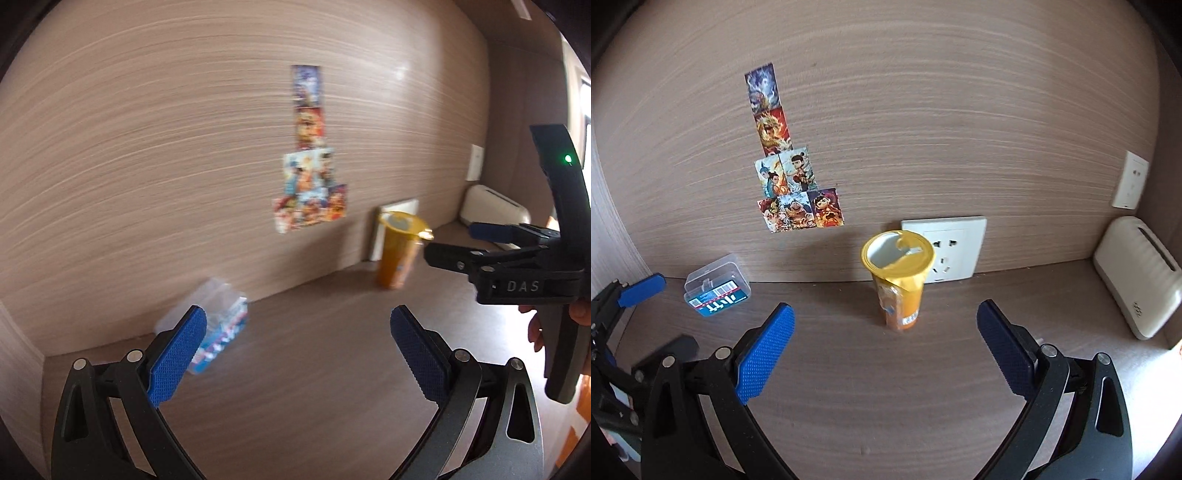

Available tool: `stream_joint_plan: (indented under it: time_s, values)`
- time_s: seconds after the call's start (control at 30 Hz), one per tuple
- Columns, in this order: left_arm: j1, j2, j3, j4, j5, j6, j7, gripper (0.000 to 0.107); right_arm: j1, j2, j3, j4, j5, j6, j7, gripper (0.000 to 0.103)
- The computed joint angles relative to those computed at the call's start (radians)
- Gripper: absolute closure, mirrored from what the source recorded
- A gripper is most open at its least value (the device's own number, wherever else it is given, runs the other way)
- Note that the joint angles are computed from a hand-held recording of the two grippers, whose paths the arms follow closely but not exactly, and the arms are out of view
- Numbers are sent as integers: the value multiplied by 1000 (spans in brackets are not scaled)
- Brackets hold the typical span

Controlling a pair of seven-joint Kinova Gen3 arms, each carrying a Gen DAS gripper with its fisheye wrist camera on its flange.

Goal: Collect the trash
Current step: 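Grasp the clear plastic box with the left tool while the right tool grasps the yellow cup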

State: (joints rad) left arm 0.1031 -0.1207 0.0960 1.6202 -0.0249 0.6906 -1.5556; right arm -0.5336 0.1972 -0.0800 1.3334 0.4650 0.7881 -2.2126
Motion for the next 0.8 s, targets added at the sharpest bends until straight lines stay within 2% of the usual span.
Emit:
stream_joint_plan:
  time_s: [0.23, 0.37, 0.57, 0.6, 0.63, 0.7, 0.77, 0.8]
  values:
    - [-46, 76, -39, -32, -24, 1, -11, 10, 3, 101, 21, -109, -36, 35, 50, 5]
    - [-63, 109, -55, -50, 3, 6, -48, 10, -3, 145, 41, -160, -54, 59, 73, 5]
    - [-96, 161, -70, -97, 86, 77, -138, 10, -33, 187, 70, -201, -38, 89, 80, 5]
    - [-104, 171, -72, -107, 102, 94, -155, 13, -39, 190, 74, -202, -31, 90, 79, 5]
    - [-115, 177, -64, -112, 111, 105, -166, 26, -47, 195, 78, -205, -23, 89, 76, 6]
    - [-105, 197, -79, -134, 110, 144, -167, 42, -49, 201, 75, -208, -23, 86, 87, 22]
    - [-127, 197, -74, -136, 146, 151, -192, 45, -48, 206, 73, -217, -30, 95, 101, 47]
    - [-127, 196, -74, -136, 145, 153, -189, 47, -46, 206, 71, -219, -39, 98, 107, 52]
